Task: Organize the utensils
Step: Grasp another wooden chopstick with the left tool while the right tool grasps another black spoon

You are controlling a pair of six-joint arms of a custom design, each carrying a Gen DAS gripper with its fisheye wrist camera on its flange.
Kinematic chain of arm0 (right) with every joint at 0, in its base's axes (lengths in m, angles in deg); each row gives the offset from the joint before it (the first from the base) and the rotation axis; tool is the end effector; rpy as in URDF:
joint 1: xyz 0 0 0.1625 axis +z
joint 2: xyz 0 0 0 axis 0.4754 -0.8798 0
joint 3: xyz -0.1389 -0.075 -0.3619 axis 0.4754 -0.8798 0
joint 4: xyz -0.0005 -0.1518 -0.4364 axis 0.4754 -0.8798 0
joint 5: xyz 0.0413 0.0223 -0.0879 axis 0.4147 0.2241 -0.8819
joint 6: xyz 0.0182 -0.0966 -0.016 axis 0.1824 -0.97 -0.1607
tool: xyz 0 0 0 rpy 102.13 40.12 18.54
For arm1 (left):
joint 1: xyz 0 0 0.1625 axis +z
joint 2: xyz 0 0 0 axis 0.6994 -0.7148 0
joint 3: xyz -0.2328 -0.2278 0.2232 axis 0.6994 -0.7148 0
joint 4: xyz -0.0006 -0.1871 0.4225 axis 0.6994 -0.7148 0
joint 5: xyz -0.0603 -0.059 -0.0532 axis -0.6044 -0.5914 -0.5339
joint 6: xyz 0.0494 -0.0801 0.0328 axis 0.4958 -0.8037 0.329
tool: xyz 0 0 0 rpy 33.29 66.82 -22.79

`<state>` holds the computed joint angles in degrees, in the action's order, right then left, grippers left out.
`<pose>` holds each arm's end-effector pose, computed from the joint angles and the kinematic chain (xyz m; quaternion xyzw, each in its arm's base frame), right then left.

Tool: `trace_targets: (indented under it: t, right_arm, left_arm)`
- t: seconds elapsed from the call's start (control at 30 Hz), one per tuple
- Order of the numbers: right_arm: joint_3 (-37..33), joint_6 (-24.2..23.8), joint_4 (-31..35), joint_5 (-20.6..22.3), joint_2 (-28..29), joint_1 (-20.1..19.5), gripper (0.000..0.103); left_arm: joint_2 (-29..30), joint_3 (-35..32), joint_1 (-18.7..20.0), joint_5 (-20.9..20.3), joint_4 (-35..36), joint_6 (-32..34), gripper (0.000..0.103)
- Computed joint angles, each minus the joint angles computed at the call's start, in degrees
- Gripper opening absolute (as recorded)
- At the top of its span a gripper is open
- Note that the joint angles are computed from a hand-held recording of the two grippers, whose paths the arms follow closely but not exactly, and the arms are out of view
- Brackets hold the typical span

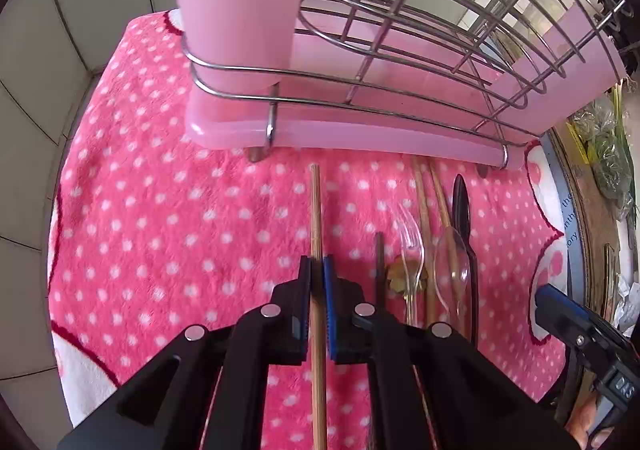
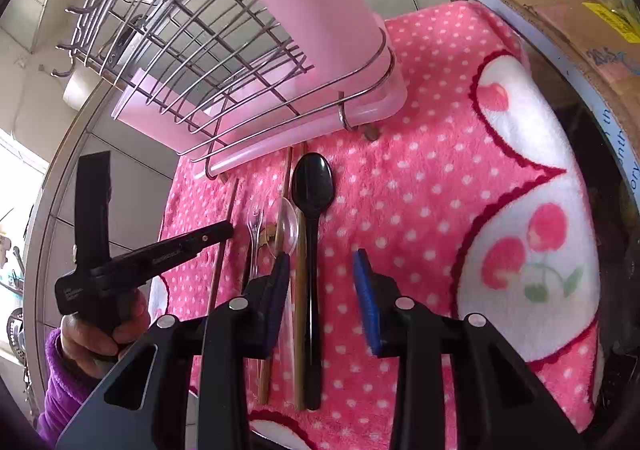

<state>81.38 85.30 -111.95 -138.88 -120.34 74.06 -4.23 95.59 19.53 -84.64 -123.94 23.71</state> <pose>0.2327 -0.6598 0.1686 -0.1144 -0.9245 0.3264 0.1600 -0.2020 -0.8229 0.1807 0.2389 0.9399 -0.0525 0.2384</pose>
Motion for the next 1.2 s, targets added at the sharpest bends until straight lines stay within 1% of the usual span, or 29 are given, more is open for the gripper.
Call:
trace_targets:
  t: [0.03,0.1,0.27,0.4,0.47,0.5,0.6,0.67,0.73,0.87,0.93,0.97,1.0,1.07,1.13,1.2]
  right_arm:
    - [-0.4,0.3,0.5,1.0,0.3,-0.4,0.026]
    - [-1.7,0.7,1.8,2.3,1.3,-0.9,0.025]
    - [-5.2,1.6,5.1,0.8,4.4,-1.3,0.025]
    - [-7.4,1.6,6.3,-0.6,6.7,-1.3,0.024]
    - [-8.1,0.3,5.5,-2.2,7.7,-0.9,0.01]
    - [-8.3,-0.1,5.2,-2.9,7.9,-0.8,0.008]
    - [-7.0,0.4,2.9,-3.4,7.2,-0.6,0.008]
    - [-5.8,0.2,3.0,-4.5,5.8,-0.1,0.008]
    - [-4.9,0.9,5.1,-5.4,4.3,0.2,0.008]
    - [-3.8,3.3,11.3,-7.4,2.3,0.8,0.008]
    - [-4.6,4.2,15.6,-8.9,2.6,1.1,0.008]
    - [-4.9,4.6,17.2,-8.7,3.0,1.1,0.008]
    - [-5.2,4.7,18.0,-8.3,3.3,1.1,0.008]
    - [-5.5,4.9,19.6,-7.0,3.5,0.7,0.015]
    - [-5.0,4.5,18.3,-5.2,3.2,0.3,0.032]
    - [-4.7,4.7,17.3,-5.1,2.7,0.4,0.036]
  left_arm:
    - [-0.7,0.4,0.2,-0.4,0.2,0.0,0.006]
    - [-2.3,1.4,0.7,-0.4,0.0,0.5,0.006]
    - [-4.1,2.1,1.7,0.2,0.7,1.1,0.006]
    - [-3.4,-0.1,2.7,-0.2,3.0,-0.5,0.006]
    - [-3.2,-0.3,3.0,-0.3,3.5,-0.8,0.006]
    - [-3.5,-0.2,3.1,-0.3,3.5,-0.6,0.006]
    - [-3.4,-0.9,3.2,-0.7,4.4,-1.1,0.006]
    - [-3.3,-1.4,3.4,-1.5,5.4,-1.8,0.006]
    - [-3.1,-1.7,3.5,-1.9,6.1,-2.2,0.006]
    - [-2.1,-4.0,3.5,-1.6,8.6,-2.9,0.006]
    - [-1.4,-4.9,3.4,-1.5,9.2,-3.3,0.007]
    - [-1.7,-4.9,3.4,-1.5,9.7,-3.3,0.007]
    - [-1.8,-4.9,3.4,-1.5,10.2,-3.3,0.007]
    - [-1.4,-5.3,3.2,-1.6,11.0,-3.6,0.007]
    - [-1.2,-5.8,3.3,-1.9,12.2,-4.2,0.007]
    - [0.2,-8.2,3.5,-2.5,14.5,-5.6,0.007]
